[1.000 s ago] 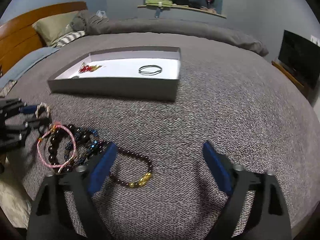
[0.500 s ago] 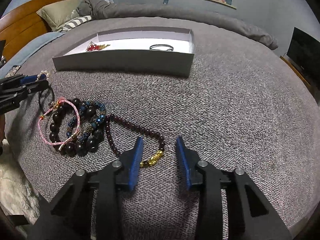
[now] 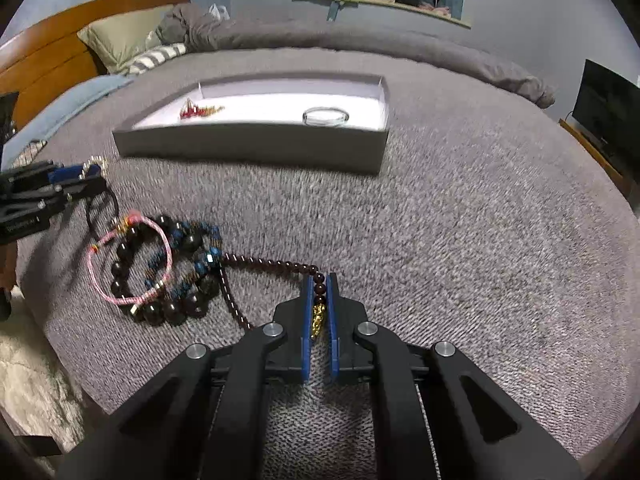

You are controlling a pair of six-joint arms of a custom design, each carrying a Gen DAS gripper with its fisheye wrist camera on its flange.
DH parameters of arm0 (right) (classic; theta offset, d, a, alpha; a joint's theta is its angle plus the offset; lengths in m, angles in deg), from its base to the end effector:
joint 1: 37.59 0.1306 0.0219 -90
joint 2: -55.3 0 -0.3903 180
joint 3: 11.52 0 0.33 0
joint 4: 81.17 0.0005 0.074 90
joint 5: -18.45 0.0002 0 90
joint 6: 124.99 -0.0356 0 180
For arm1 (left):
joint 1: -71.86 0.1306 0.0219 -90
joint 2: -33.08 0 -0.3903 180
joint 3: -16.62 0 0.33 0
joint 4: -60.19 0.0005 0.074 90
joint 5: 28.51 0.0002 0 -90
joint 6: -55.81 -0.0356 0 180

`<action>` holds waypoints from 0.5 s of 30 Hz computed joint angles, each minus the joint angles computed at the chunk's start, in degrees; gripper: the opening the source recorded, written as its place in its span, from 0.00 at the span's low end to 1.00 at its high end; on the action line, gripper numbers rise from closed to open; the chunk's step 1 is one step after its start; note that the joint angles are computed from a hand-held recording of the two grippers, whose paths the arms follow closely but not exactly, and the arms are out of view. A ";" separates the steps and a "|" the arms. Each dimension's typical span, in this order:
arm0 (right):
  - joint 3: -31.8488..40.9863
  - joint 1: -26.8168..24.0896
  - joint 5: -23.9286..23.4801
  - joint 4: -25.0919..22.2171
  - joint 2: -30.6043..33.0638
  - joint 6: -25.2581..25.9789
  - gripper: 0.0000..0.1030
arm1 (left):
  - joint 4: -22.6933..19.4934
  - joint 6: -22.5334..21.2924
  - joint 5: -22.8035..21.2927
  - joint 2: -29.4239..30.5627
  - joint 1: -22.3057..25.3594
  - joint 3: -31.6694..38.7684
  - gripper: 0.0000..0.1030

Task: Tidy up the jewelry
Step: 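Grasp the pearl ring hair clip with the left tool while the right tool grasps the dark red bead bracelet, then carry the pearl clip into the box with the left tool while the right tool drops the bead bracelet there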

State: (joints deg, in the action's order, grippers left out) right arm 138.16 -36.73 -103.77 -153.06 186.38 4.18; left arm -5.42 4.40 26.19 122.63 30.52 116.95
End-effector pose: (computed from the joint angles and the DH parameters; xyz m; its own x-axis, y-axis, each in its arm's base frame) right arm 0.6529 0.0283 0.4465 -0.4121 -0.5406 -0.7334 -0.7632 0.6445 -0.0462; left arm 0.3152 -0.2506 0.4983 -0.6601 -0.0973 -0.7449 -0.1568 0.9876 0.0099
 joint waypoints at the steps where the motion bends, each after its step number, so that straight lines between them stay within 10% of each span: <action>1: -0.29 -0.15 -0.46 0.82 -0.25 -0.57 0.06 | 0.03 0.06 -0.16 -0.05 0.00 -0.02 0.37; 15: 5.89 0.03 -4.41 3.19 0.70 -4.97 0.06 | 0.52 -0.05 -1.79 -0.46 0.08 1.52 0.37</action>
